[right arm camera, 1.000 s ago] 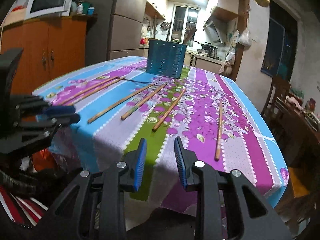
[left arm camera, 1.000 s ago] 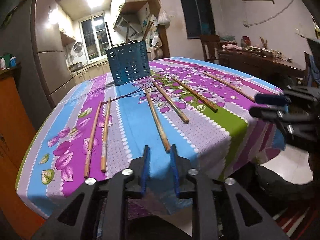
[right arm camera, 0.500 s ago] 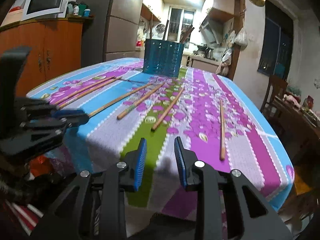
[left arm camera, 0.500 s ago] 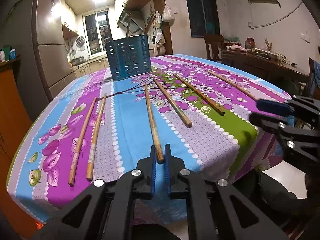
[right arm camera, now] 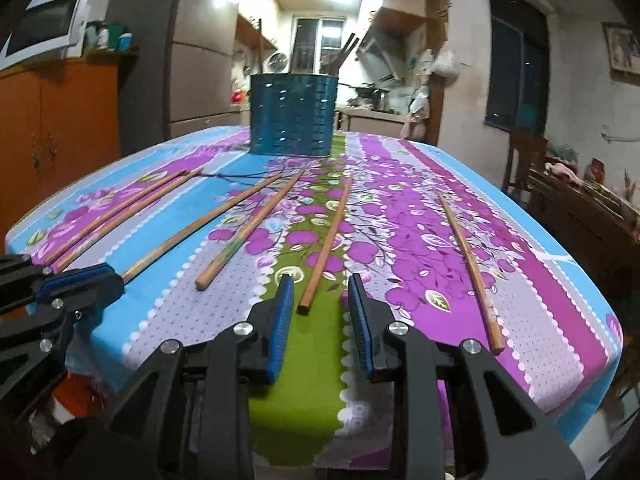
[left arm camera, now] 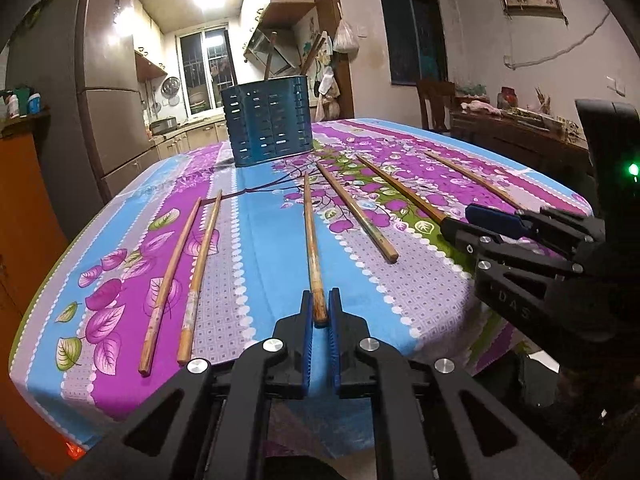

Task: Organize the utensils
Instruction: 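Grasp a chopstick with the left tool while the right tool grasps another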

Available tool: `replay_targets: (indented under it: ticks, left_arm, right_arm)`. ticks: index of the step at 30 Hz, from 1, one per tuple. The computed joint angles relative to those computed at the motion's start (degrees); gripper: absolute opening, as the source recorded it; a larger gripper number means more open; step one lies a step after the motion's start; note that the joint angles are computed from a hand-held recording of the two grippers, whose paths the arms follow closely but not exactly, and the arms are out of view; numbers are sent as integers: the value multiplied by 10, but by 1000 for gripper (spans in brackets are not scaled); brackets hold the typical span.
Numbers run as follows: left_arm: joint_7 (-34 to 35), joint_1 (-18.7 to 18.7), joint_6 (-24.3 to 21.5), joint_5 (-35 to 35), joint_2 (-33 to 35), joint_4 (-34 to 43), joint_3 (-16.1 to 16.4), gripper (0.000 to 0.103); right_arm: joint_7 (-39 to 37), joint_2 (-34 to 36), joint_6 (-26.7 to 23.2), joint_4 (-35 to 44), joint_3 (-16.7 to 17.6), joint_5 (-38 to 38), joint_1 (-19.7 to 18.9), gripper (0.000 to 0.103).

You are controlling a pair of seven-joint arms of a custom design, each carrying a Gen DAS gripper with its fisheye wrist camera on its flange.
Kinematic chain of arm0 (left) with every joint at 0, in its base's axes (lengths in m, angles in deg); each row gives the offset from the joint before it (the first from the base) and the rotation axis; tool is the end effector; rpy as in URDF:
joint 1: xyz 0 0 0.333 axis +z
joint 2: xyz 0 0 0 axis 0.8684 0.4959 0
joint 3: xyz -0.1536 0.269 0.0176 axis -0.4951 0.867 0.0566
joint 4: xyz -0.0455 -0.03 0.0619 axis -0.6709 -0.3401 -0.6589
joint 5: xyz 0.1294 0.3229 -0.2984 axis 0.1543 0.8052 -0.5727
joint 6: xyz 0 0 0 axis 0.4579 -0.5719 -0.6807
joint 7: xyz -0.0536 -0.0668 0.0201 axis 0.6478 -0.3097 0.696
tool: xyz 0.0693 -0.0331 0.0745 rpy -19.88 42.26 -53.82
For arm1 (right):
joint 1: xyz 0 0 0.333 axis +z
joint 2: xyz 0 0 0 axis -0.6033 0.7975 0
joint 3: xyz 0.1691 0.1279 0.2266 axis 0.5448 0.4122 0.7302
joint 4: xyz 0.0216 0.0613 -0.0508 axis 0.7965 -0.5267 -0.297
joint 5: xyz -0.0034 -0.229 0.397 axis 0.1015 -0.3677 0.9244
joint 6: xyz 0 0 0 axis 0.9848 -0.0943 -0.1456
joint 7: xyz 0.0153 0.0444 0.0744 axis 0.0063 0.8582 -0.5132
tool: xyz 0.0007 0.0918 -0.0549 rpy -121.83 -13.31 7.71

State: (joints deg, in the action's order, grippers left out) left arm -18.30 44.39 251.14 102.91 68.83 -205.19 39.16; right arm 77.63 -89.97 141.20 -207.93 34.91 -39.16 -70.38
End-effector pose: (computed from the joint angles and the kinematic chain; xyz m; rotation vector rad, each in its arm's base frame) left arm 0.4490 -0.2092 0.4156 -1.0906 2.0543 -1.0708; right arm 0.4325 0.2293 0.4178 -1.5239 1.6368 -1.0604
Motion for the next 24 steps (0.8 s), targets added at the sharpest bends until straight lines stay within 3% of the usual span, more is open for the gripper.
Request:
replay_targets:
  ticks: [5,7,13,24]
  left_arm:
    - [14,42,26,-31,10,0,-45,9]
    - [21,55,35,-42,13,-2,-60,9]
    - [5,38,30,-17,13,3,-35,8]
    - [18,56,44,-24,-26,-8,-44,8]
  right_arm:
    - [12,-17,21,-1,27,8,-19,7]
    - [10,-14,31,-4,27,17,-18,7]
    - [-15,8,49,-17,-4,50,7,5]
    - [-48,-57,48,-57,-68,92,78,5]
